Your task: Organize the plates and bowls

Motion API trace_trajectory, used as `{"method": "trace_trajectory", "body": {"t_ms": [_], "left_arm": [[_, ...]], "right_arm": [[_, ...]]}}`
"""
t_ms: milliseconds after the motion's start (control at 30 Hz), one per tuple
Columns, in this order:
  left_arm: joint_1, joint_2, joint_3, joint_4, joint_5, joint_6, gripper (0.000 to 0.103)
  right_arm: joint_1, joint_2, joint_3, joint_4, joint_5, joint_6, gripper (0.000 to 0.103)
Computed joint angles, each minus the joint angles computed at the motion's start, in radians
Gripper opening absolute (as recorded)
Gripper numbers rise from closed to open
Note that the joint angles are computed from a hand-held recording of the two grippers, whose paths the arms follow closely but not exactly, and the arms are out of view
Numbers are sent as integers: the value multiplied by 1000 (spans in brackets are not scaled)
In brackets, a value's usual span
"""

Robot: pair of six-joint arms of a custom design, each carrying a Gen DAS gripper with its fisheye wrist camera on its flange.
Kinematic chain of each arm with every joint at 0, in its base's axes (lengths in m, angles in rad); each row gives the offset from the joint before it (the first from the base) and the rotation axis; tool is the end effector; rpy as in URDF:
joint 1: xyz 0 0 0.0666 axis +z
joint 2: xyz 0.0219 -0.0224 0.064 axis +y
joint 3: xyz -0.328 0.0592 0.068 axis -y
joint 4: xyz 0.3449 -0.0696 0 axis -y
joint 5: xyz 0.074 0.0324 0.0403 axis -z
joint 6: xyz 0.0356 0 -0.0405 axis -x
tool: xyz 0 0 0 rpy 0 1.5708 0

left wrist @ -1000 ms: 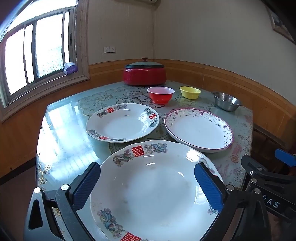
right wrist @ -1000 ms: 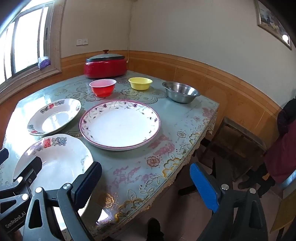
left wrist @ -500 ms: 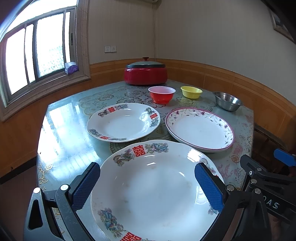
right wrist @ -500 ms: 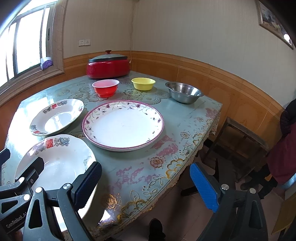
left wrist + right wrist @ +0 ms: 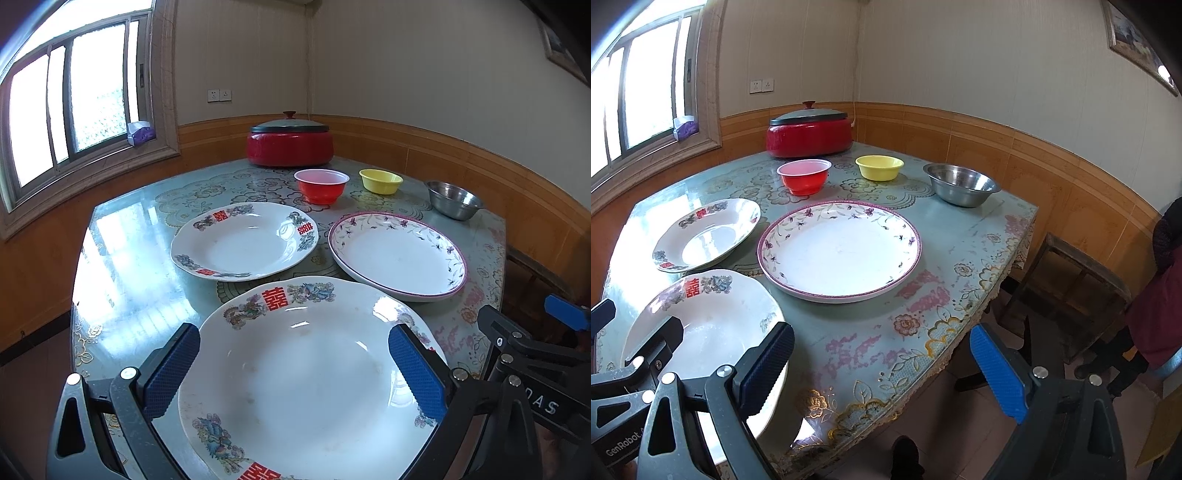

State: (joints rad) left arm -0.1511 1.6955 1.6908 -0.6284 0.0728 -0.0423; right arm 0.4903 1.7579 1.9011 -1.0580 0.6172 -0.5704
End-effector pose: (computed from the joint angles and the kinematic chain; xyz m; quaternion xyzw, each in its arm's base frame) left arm 0.5564 -0.0877 0.3810 0.1024 0.8857 -0.0570 0.4491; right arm 0.4984 0.2422 0.4077 0.1339 0.8973 -0.0928 0.4102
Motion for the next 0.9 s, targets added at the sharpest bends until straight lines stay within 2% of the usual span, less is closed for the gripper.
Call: {"method": "trace_trajectory", "body": {"t_ms": [900], "left_arm": [[-5, 5, 9, -17, 7, 6, 103]], "right_arm": [[-3, 1, -5, -16, -20, -24, 98]]}}
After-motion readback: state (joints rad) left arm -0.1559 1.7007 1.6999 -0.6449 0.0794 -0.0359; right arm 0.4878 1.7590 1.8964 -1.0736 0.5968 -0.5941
